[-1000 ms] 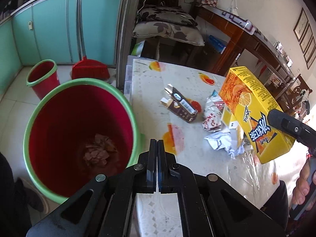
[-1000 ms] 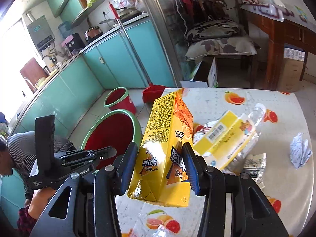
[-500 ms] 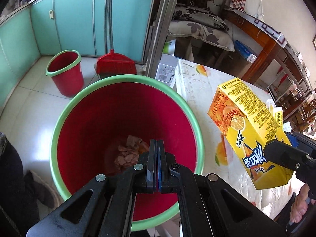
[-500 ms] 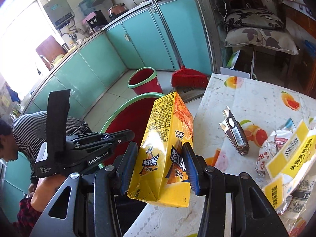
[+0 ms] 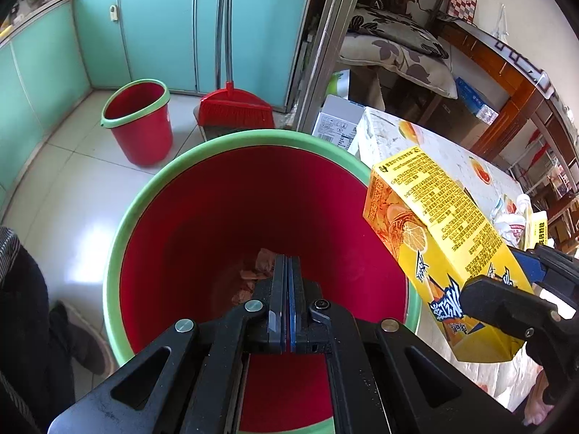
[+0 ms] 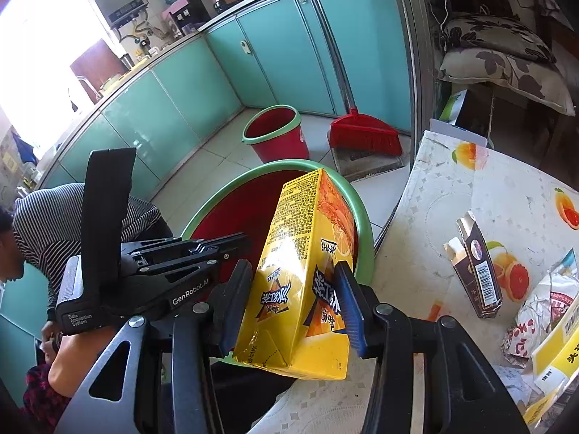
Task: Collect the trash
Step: 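Carry the carton and wrapper over the red bin and release both, then grasp the white printed paper cup with the right gripper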
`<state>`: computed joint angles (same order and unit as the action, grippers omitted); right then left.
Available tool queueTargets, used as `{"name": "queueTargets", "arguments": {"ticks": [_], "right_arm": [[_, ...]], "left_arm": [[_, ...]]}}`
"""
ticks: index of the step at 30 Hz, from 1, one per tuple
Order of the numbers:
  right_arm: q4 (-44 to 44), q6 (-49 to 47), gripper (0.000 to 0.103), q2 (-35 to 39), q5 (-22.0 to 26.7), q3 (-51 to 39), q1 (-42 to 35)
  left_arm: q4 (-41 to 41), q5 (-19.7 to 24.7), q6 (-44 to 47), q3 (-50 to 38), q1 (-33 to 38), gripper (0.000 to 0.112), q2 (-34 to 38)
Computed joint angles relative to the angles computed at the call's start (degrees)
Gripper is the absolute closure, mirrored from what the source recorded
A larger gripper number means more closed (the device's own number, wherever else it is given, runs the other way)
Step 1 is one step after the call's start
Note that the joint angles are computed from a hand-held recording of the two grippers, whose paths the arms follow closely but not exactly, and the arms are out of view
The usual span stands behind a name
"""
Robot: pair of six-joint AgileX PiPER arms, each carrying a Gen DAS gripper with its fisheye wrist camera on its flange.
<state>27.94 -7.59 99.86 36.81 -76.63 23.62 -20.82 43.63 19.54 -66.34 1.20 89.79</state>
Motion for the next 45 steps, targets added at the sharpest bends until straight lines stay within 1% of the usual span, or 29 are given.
{"name": "queueTargets", "arguments": {"ticks": [12, 18, 20, 21, 22, 23, 24, 25, 26, 27, 29, 33, 35, 36, 38, 41, 45], "right_arm": [[0.3, -1.1, 0.058, 1.7, -0.7, -1.3, 0.5], [-0.3, -0.6, 0.058, 1.7, -1.4, -1.2, 0.9], [-1.0, 0.1, 0.058, 1.7, -1.4, -1.3, 1.0], [-1.3, 0.5, 0.057, 1.6, -1.3, -1.4, 1.2], [-1.6, 0.6, 0.057, 1.5, -1.3, -1.3, 1.2], [-2.3, 1.2, 0.057, 1.2, -1.4, -1.1, 1.3], [-3.4, 2.2, 0.057, 0.7, -1.5, -0.9, 1.6], [-4.8, 3.3, 0.057, 0.1, -1.8, -0.6, 1.9], [-6.0, 4.2, 0.057, -0.7, -2.2, 0.0, 2.0], [-7.6, 5.6, 0.057, -1.7, -2.6, 0.8, 2.3], [-11.3, 8.6, 0.057, -4.5, -3.2, 2.6, 2.8], [-20.7, 17.1, 0.057, -13.6, -5.5, 8.8, 4.1], [-25.2, 21.2, 0.057, -18.5, -5.2, 11.4, 4.3], [-26.8, 22.6, 0.057, -21.0, -4.7, 12.5, 4.2], [-28.3, 23.8, 0.057, -25.7, -2.9, 14.3, 3.1], [-28.3, 23.1, 0.057, -32.2, 1.4, 16.1, -0.1], [-24.0, 17.1, 0.057, -40.1, 7.9, 18.9, -9.2]], "left_arm": [[1.0, -1.3, -2.0, -1.3, 0.6, 0.112, 1.5], [2.3, -1.8, -3.6, -1.9, 0.2, 0.112, 2.0], [3.8, -1.7, -5.4, -2.2, -0.1, 0.111, 2.3], [4.8, -1.8, -6.4, -2.3, -0.3, 0.109, 2.3], [6.3, -1.9, -8.0, -2.4, -0.7, 0.099, 2.3], [7.6, -2.1, -9.1, -2.3, -1.1, 0.081, 2.2], [8.9, -2.7, -10.3, -2.1, -1.6, 0.069, 1.7], [10.3, -3.4, -11.5, -1.6, -2.1, 0.047, 1.0], [12.0, -4.5, -12.9, -0.8, -2.9, 0.04, -0.1], [13.7, -5.2, -14.1, -0.2, -3.5, 0.04, -1.0], [18.1, -4.6, -17.9, -0.4, -5.4, 0.039, -2.3], [24.2, -5.0, -23.0, 0.6, -9.8, 0.037, -7.3], [26.7, -5.0, -25.7, 0.7, -12.5, 0.032, -10.0], [27.6, -4.7, -26.9, 0.7, -13.8, 0.032, -11.2], [27.7, -3.9, -28.2, 0.4, -16.3, 0.032, -13.2], [25.9, -2.4, -28.6, -0.4, -19.8, 0.032, -14.9], [25.3, -0.9, -30.1, -1.6, -26.0, 0.032, -14.6]]}}
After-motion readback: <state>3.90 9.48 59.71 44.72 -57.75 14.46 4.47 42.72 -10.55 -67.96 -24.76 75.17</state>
